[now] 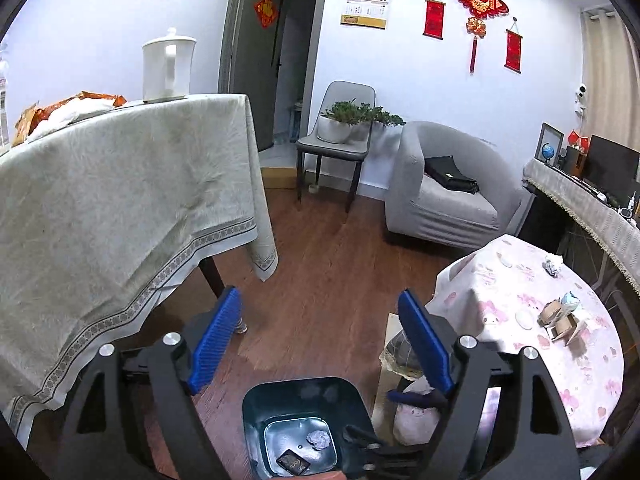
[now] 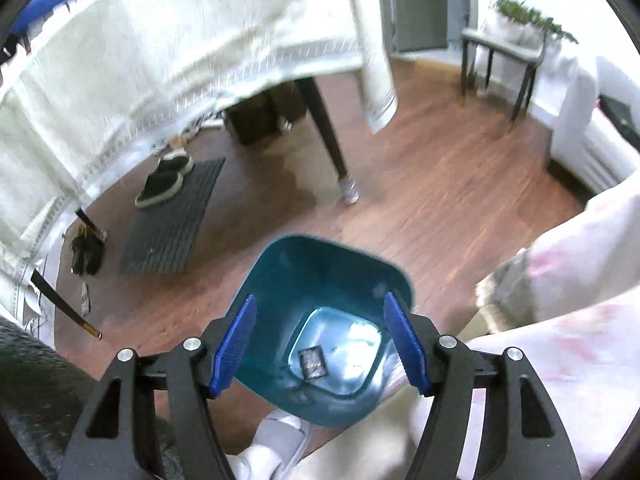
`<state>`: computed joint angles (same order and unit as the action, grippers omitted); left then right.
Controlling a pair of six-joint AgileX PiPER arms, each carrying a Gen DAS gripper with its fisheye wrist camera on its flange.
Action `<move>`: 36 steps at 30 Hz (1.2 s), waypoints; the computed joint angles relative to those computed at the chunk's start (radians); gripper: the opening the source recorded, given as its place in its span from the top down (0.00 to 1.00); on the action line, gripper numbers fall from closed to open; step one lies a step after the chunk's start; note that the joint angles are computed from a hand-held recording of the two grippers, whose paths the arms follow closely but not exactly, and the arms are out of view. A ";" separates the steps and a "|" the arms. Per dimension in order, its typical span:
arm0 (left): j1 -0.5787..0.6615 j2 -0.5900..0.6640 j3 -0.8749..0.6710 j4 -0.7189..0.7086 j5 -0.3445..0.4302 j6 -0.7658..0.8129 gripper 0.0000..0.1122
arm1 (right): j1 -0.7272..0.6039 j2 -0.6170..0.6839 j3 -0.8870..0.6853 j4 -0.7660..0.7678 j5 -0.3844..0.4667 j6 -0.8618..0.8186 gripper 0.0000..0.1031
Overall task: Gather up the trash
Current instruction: 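Return to the table and grasp the white box with the right tool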
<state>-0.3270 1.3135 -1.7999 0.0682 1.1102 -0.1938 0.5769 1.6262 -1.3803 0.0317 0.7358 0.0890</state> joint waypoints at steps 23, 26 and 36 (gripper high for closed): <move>-0.405 0.208 -0.210 0.222 0.041 -0.224 0.16 | -0.374 -0.478 0.103 -0.060 0.150 -0.112 0.32; -0.441 0.246 -0.244 0.227 0.057 -0.233 0.16 | -0.473 -0.519 0.124 -0.029 0.154 -0.170 0.27; -0.545 0.362 -0.354 0.259 0.092 -0.242 0.16 | -0.776 -0.568 0.167 0.125 0.171 -0.380 0.17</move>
<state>-0.8723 1.6751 -2.1544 0.3272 1.2020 -0.4360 -0.1992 1.0585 -1.2136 0.1565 0.9070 -0.2906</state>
